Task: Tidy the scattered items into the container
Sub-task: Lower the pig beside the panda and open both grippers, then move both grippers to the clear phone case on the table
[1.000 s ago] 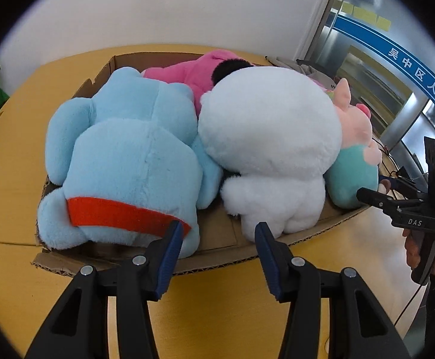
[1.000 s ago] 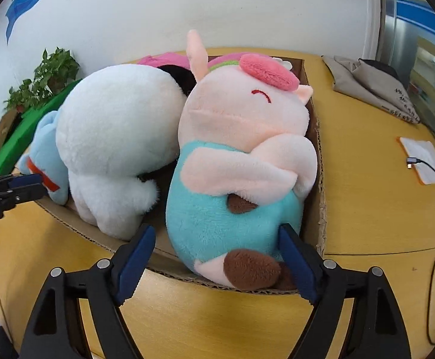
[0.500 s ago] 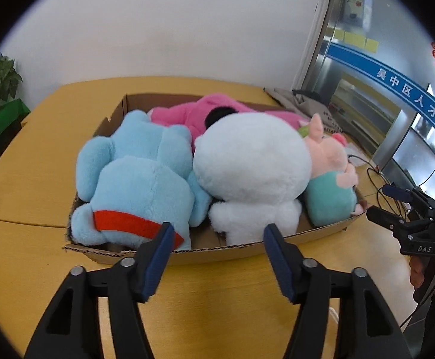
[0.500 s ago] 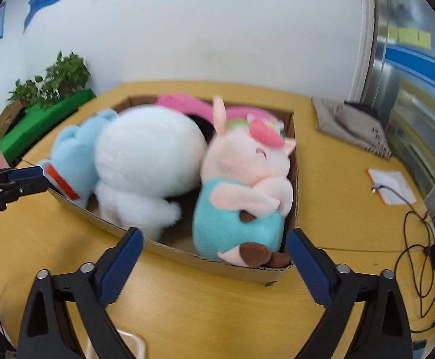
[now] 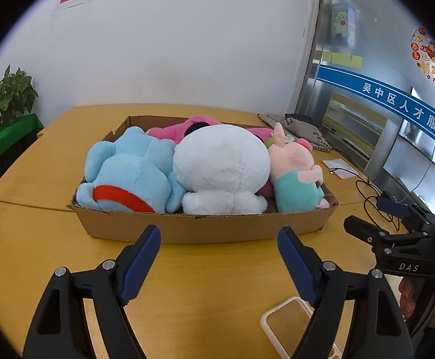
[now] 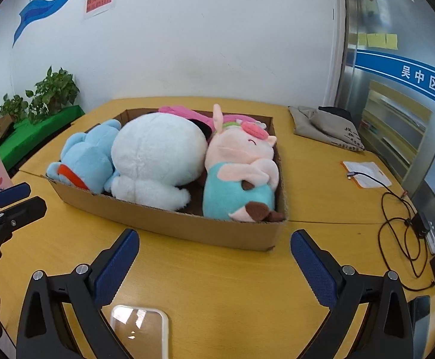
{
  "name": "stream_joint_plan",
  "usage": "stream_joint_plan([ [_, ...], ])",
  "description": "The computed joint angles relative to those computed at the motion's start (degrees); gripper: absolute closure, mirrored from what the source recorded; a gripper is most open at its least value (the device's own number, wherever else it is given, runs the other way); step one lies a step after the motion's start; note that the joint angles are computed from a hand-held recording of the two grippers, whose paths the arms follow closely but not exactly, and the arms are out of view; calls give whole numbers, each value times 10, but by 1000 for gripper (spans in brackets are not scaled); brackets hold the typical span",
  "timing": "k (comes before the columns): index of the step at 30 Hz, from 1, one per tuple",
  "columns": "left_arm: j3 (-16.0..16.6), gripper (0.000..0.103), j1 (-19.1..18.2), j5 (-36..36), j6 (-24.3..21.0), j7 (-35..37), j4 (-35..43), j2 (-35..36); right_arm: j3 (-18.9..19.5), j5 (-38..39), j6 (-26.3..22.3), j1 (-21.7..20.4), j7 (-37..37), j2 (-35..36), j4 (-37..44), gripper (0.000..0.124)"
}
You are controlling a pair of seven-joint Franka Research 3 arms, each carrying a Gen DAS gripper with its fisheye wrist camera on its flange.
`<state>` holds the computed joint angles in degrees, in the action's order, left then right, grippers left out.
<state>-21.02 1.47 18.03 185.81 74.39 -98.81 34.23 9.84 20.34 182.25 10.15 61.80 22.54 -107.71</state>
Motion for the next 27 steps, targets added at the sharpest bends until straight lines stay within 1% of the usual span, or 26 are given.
stream_joint_plan([
  [1,-14,22,10,3,-3,5,-1,2,-3,0,1,2,2,-1,-3,21],
  [4,-23,22,14,7,-4,14,-7,0,32,14,8,-30,-12,-5,-11,21],
  [5,-22,22,14,7,-3,16,-10,-1,34,15,11,-32,-15,-5,-13,21],
  [7,-19,22,10,6,2,14,-14,-5,24,14,11,-22,-12,-5,-15,21],
  [11,-29,22,17,6,1,13,-20,-5,36,16,11,-33,-22,-7,-22,21],
  [13,-30,22,18,5,0,13,-23,-6,36,15,14,-33,-25,-9,-24,21],
  [15,-39,22,24,6,-1,15,-26,-5,44,17,15,-40,-29,-9,-25,21],
  [17,-40,22,23,6,-3,17,-29,-6,49,19,16,-45,-33,-10,-26,21],
  [19,-40,22,22,6,-3,18,-31,-8,66,24,13,-60,-41,-9,-26,21],
  [21,-46,22,26,4,-5,19,-33,-8,102,37,7,-92,-60,-8,-27,21],
  [22,-52,22,30,4,-7,21,-33,-6,117,44,8,-105,-71,-8,-28,21],
  [25,-80,22,52,-3,-22,32,-33,0,141,58,10,-126,-97,-8,-35,21],
  [27,-95,22,63,-11,-37,42,-32,5,174,75,2,-160,-125,-11,-45,21],
])
